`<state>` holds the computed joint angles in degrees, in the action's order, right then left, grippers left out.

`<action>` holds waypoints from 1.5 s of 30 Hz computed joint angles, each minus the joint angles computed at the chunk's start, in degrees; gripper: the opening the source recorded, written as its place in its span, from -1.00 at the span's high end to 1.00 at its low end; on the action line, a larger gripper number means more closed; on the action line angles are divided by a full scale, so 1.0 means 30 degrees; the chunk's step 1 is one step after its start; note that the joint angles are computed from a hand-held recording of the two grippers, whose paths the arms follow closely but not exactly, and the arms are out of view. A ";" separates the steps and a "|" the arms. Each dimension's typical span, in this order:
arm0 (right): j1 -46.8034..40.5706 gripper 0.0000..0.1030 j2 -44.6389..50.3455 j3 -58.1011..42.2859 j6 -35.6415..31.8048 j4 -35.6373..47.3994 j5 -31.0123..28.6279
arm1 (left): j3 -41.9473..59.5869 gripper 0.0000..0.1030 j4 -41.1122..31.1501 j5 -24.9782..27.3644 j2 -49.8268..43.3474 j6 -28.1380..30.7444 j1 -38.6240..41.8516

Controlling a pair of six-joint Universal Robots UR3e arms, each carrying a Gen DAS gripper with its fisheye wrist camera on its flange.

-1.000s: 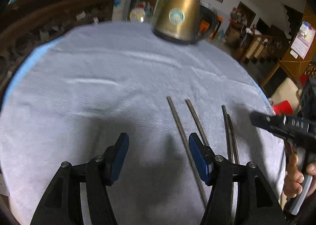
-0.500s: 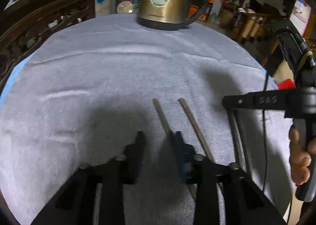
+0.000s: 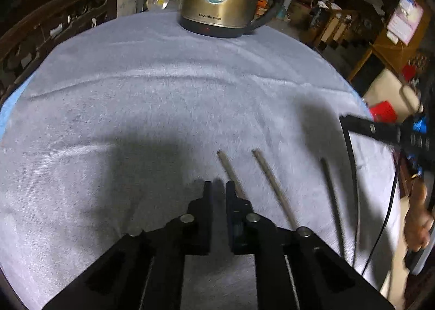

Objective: Organize utensils

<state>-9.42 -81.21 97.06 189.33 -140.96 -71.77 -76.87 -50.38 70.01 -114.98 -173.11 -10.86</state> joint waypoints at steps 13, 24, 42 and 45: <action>-0.2856 0.86 -0.3515 0.3871 -0.0888 -0.0287 0.2384 | 0.6693 0.84 -0.3084 0.2170 -0.4045 -0.0882 -0.1603; -0.4452 0.86 -0.8978 0.6442 -0.1727 0.0517 0.3458 | -0.1446 0.88 0.2635 0.1034 0.2363 -0.2329 -0.0177; -0.6494 0.87 -2.1754 0.8438 -0.2065 0.5884 0.3935 | -1.0187 0.89 0.5831 -0.1033 1.4674 -0.2991 0.2823; -0.3674 0.87 -2.1786 0.8406 -0.0858 0.4446 0.1090 | -1.0901 0.89 0.5576 -0.1440 1.6204 -0.2928 0.3098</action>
<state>-20.44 -146.57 122.28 186.75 -127.62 -68.49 -109.57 -33.65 65.69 -66.37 -181.90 -1.57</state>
